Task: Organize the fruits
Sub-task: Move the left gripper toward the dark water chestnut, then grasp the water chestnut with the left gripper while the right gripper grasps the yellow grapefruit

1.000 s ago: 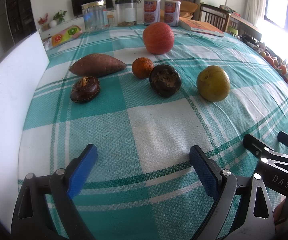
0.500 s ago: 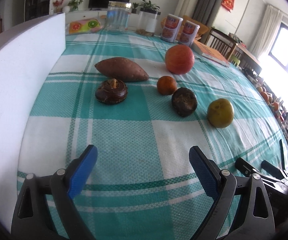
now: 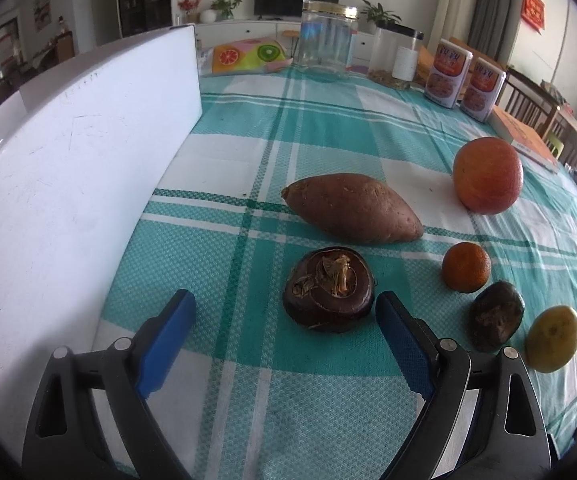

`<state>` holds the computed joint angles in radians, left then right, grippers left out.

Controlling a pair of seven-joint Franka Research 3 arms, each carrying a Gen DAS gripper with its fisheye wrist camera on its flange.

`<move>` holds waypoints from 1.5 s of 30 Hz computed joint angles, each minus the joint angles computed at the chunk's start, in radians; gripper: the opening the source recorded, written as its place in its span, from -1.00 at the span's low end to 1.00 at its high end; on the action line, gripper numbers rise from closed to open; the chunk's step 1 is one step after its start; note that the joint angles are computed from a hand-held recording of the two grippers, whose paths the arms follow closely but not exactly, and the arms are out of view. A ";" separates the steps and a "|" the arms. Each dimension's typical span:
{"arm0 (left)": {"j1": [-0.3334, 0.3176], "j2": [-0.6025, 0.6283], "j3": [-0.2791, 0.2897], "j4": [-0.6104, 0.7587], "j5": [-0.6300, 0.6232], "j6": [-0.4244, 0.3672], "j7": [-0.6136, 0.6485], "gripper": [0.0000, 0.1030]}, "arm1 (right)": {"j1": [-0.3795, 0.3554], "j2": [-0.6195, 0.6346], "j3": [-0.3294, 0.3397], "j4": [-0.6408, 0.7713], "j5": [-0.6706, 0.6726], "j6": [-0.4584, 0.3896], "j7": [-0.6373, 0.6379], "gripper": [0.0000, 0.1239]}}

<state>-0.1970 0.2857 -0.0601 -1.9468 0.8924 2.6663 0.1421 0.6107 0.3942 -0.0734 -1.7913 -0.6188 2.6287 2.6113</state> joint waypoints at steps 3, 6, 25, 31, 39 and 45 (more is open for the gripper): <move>-0.001 -0.007 0.002 -0.005 0.031 0.019 0.009 -0.11 | 0.000 0.000 0.000 0.000 0.000 -0.001 0.000 0.66; 0.003 -0.021 -0.004 -0.023 0.024 0.035 0.024 -0.12 | 0.000 0.000 0.000 0.000 0.000 -0.001 0.000 0.66; -0.022 -0.179 -0.088 -0.250 -0.083 0.171 0.294 0.17 | 0.001 0.001 -0.001 0.002 0.000 -0.001 0.000 0.66; -0.024 -0.173 -0.076 -0.246 0.059 0.161 0.166 0.53 | 0.001 0.001 -0.001 0.002 0.000 -0.001 0.000 0.66; -0.015 -0.172 -0.084 -0.246 0.065 0.159 0.157 0.59 | 0.002 0.002 -0.001 0.002 -0.001 -0.002 0.002 0.66; -0.013 -0.172 -0.085 -0.247 0.065 0.161 0.158 0.59 | -0.034 -0.040 -0.001 -0.081 0.032 0.167 0.038 0.66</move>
